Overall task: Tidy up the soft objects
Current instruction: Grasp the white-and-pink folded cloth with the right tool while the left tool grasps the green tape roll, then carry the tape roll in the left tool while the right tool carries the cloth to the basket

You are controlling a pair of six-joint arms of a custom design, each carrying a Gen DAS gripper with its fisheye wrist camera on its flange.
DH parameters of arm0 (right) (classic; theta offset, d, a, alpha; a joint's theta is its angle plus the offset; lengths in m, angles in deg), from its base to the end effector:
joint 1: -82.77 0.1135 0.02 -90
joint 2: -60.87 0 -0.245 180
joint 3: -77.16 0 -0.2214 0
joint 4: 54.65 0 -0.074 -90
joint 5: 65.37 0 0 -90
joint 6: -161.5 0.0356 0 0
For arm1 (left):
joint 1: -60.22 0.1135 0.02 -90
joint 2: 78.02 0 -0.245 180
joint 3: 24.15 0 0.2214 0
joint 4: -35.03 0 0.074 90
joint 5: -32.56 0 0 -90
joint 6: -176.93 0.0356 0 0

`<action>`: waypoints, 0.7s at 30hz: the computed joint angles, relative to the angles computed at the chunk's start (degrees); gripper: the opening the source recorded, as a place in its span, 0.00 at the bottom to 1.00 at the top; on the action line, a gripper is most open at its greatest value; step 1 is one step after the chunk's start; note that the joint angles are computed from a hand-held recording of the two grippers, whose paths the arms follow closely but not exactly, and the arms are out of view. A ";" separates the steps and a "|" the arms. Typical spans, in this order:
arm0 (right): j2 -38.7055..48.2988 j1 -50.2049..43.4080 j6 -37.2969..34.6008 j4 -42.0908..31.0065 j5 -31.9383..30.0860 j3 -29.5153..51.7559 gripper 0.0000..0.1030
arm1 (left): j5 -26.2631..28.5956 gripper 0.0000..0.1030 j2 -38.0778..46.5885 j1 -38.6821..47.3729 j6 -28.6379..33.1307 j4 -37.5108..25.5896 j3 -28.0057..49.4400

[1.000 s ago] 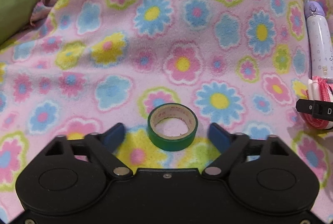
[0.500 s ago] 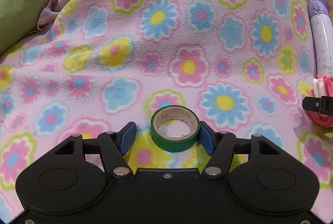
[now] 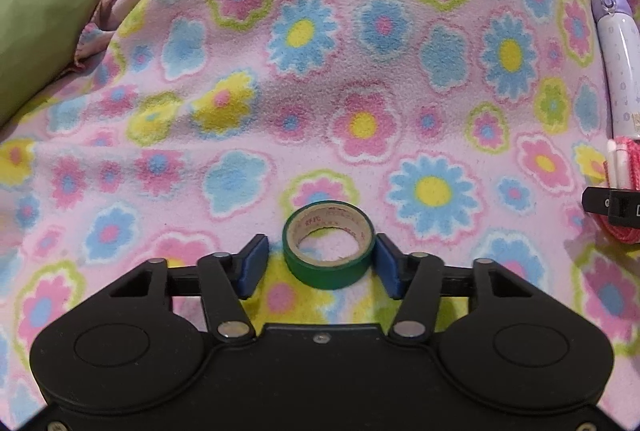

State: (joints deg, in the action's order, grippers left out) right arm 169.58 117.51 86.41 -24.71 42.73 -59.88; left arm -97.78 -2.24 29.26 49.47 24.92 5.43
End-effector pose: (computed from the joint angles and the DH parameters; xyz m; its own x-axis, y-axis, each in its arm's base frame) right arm 0.2339 0.1487 0.0806 -0.5507 -0.0843 -0.8304 -0.1996 0.9793 0.0330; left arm 0.1569 -0.0673 0.1070 -0.6176 -0.1701 -0.7679 -0.3671 0.9258 0.0902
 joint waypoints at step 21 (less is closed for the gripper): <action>-60.89 -2.87 4.12 -33.07 -8.97 -20.35 0.76 | -11.38 0.46 -18.67 -33.80 -40.12 -56.65 15.03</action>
